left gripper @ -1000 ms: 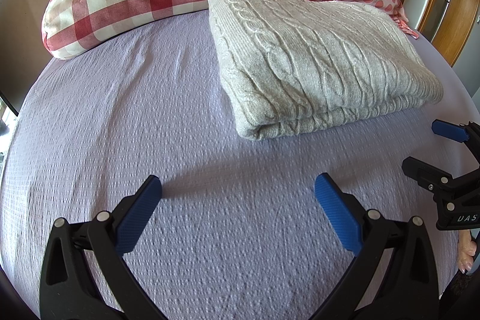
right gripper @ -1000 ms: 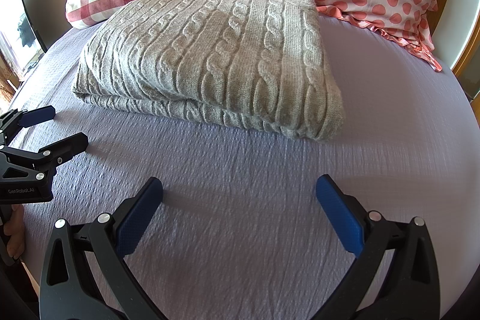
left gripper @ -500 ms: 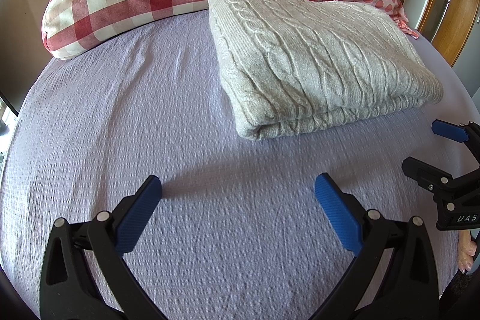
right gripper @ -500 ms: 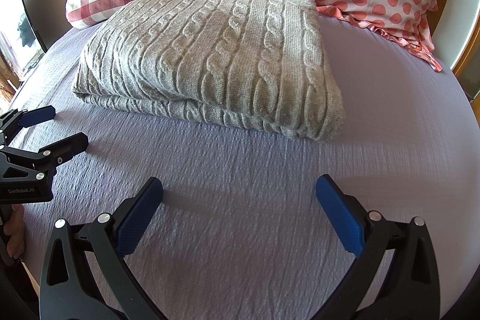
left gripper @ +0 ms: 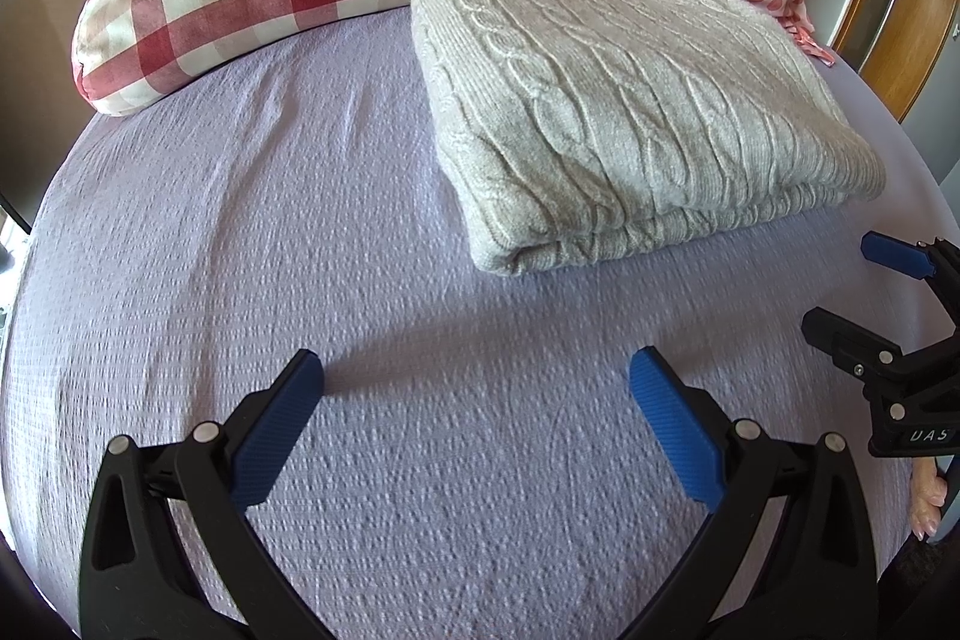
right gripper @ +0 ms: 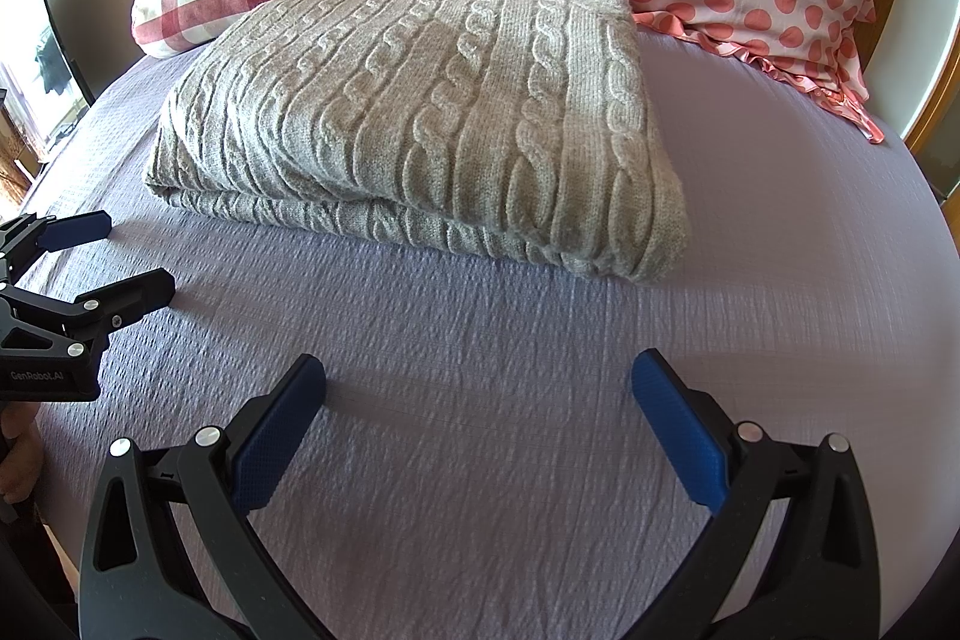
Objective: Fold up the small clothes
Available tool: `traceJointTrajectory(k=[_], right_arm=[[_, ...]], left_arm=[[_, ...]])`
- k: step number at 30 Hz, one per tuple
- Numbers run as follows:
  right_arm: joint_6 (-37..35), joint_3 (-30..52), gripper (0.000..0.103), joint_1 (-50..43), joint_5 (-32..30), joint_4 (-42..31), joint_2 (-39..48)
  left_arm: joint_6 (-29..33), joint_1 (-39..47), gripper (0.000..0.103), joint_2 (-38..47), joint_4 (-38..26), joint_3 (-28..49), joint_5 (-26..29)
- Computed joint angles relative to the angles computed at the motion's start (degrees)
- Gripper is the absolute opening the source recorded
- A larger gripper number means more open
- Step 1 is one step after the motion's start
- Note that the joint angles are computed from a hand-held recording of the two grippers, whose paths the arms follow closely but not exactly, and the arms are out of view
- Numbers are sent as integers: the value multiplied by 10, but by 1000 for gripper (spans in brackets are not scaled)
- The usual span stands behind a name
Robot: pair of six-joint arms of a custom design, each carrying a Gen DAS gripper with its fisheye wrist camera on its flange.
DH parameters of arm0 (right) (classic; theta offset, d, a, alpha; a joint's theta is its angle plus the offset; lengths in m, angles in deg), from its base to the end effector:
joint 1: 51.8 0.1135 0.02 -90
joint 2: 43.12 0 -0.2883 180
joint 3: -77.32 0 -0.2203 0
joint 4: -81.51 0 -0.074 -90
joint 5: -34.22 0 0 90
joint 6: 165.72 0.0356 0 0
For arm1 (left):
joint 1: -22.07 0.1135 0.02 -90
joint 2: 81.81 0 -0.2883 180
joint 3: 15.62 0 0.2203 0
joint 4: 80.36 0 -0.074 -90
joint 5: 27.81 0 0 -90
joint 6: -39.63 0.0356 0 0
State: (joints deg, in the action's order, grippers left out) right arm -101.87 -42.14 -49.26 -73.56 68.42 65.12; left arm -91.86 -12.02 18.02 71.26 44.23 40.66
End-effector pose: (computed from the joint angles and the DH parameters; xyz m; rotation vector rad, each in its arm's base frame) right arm 0.3104 0.0246 0.1302 -0.7384 2.4646 0.2566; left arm 0.2372 -0.1447 0.1565 -0.2637 2.6046 0.0867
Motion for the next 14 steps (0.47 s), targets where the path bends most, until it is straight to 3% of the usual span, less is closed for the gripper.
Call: traceJointTrajectory(k=[14], right_arm=[[0,1,102,0,0,0,0]], left_arm=[[-10,-11,101,2,19,-11,-20]])
